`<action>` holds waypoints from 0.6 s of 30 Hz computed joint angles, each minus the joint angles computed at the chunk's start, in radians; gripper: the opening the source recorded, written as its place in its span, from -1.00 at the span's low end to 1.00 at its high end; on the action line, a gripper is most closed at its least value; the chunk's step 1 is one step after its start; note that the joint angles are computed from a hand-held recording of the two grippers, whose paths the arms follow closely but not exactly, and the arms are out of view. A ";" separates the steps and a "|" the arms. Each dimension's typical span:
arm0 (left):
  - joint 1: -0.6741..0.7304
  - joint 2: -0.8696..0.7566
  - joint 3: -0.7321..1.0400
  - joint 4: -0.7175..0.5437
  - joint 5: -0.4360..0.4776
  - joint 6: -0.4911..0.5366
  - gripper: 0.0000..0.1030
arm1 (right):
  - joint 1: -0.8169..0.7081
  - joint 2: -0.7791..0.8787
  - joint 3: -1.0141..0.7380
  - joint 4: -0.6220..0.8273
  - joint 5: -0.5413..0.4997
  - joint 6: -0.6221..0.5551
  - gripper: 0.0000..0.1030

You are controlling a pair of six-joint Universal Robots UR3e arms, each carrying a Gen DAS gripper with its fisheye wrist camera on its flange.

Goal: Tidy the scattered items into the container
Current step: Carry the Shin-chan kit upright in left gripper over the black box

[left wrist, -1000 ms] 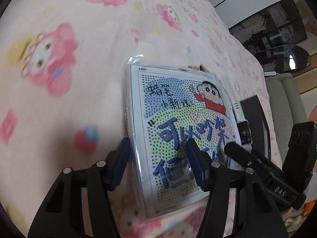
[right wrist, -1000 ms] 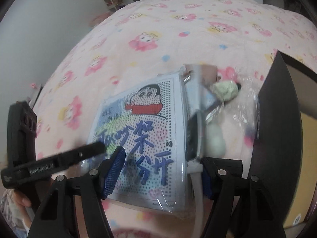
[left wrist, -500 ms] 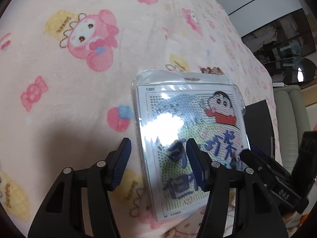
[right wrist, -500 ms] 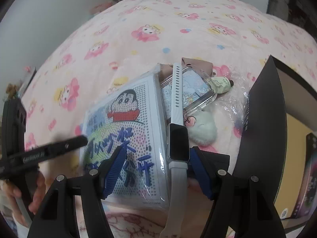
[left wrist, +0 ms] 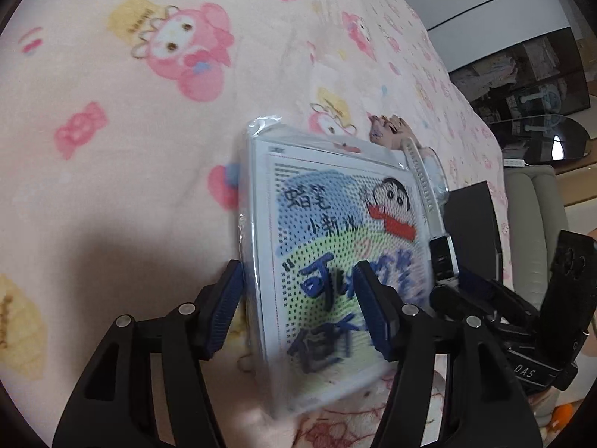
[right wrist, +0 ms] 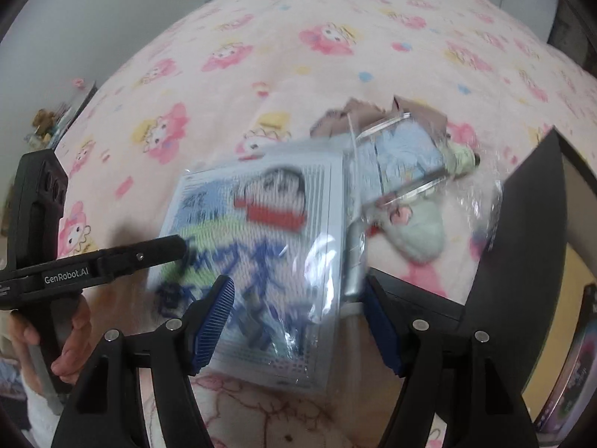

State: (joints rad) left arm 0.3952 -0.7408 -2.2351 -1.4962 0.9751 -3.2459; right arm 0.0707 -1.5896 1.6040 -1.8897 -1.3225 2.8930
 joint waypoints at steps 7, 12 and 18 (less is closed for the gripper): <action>-0.088 -0.113 -0.067 0.198 0.057 -0.099 0.22 | 0.030 0.126 -0.044 -0.032 -0.006 -0.003 0.32; -0.114 -0.123 -0.068 0.224 0.045 -0.123 0.23 | 0.041 0.157 -0.014 -0.053 0.001 -0.014 0.37; -0.108 -0.034 0.034 0.105 0.040 -0.106 0.17 | 0.011 0.077 -0.006 -0.023 0.028 -0.009 0.27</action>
State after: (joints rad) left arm 0.2874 -0.7747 -2.2008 -1.3911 1.0154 -3.3516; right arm 0.0814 -1.5124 1.5983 -1.9130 -1.2944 2.8836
